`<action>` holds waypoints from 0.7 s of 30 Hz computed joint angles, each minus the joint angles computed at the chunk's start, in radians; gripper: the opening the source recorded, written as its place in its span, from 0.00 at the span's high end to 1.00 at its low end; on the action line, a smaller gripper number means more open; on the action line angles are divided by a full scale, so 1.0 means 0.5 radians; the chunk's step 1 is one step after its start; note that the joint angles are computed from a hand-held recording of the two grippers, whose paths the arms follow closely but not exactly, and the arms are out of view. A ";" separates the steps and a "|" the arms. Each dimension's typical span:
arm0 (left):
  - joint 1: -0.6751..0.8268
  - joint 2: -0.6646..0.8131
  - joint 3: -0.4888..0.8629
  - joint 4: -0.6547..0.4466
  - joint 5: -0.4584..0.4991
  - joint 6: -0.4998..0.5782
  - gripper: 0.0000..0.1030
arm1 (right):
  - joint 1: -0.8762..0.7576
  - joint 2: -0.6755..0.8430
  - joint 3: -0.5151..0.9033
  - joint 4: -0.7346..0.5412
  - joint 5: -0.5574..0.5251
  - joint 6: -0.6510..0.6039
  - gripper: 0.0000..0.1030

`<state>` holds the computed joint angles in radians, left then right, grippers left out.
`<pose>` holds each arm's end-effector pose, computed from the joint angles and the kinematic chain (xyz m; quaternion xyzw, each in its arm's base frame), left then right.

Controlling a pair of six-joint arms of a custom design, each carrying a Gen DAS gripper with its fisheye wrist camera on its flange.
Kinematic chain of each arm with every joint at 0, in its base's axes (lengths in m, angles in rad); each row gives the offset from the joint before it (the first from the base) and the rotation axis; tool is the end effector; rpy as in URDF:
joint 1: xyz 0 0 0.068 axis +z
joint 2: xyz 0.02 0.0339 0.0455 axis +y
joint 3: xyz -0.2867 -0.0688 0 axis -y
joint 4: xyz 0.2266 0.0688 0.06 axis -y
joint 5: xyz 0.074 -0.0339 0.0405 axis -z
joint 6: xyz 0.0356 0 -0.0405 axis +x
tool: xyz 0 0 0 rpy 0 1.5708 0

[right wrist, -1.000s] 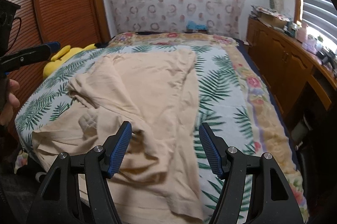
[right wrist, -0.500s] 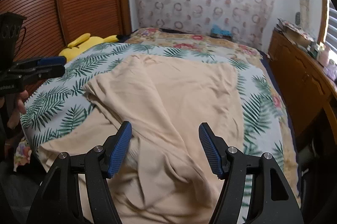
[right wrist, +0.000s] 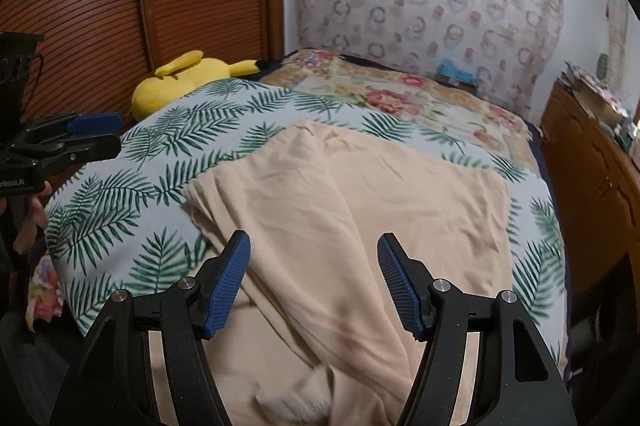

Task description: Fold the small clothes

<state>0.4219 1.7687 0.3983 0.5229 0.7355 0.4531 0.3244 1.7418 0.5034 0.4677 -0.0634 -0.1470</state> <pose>0.2349 0.0792 0.1092 0.1408 0.8707 -0.1647 0.4415 0.2628 0.0908 0.1251 -0.2270 0.8922 0.0636 0.3851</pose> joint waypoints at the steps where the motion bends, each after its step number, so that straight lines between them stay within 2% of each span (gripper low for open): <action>1: 0.021 0.006 0.001 0.000 0.007 0.008 0.44 | 0.017 0.020 0.038 -0.024 0.002 -0.005 0.34; 13: 0.278 0.129 0.119 -0.080 0.103 0.088 0.44 | 0.287 0.437 0.638 -0.395 -0.013 -0.002 0.34; 21: 0.332 0.195 0.153 -0.099 0.109 0.123 0.43 | 0.395 0.780 0.991 -0.670 -0.093 -0.045 0.34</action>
